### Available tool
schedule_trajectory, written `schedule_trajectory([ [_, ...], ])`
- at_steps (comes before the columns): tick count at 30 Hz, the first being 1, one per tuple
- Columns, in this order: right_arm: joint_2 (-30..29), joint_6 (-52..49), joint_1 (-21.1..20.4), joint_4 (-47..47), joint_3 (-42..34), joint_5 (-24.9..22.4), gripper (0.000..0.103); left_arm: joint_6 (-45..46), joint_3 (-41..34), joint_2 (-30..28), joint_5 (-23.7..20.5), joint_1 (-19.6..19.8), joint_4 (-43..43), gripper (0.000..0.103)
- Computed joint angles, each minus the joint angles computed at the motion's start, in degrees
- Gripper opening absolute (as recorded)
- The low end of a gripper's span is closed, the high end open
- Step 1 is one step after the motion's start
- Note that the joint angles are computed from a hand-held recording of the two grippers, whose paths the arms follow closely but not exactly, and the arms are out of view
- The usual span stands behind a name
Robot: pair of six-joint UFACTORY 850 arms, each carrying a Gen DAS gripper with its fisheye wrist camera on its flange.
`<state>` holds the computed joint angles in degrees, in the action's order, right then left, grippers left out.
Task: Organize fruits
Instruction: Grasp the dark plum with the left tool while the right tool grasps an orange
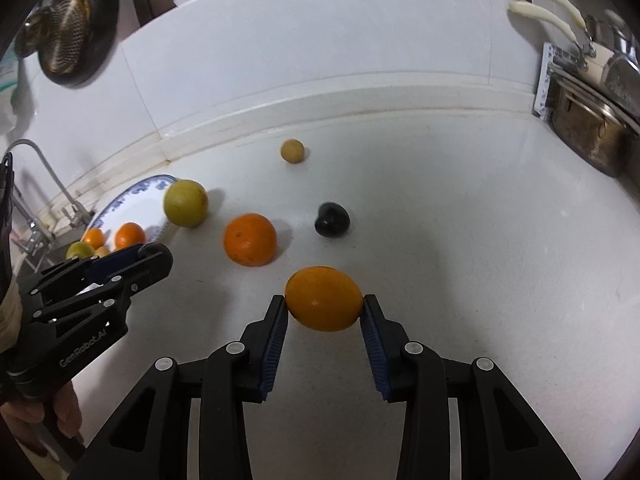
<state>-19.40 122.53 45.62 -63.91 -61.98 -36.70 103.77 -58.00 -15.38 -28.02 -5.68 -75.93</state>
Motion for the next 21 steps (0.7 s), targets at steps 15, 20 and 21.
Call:
schedule_trajectory([
  [15, 2.83, -0.35, 2.93, -5.64, -1.03, -2.26, 0.039, 2.86, 4.66, 7.55, -2.39, 3.14, -5.4, 0.03],
  [20, 3.01, -0.99, 3.69, -7.61, -2.15, -2.56, 0.039, 2.91, 5.64, 9.46, -2.56, 4.69, -6.59, 0.03],
  [21, 2.85, -1.26, 3.84, -7.99, -2.58, -2.63, 0.039, 2.99, 5.79, 9.79, -2.57, 5.06, -6.8, 0.03],
])
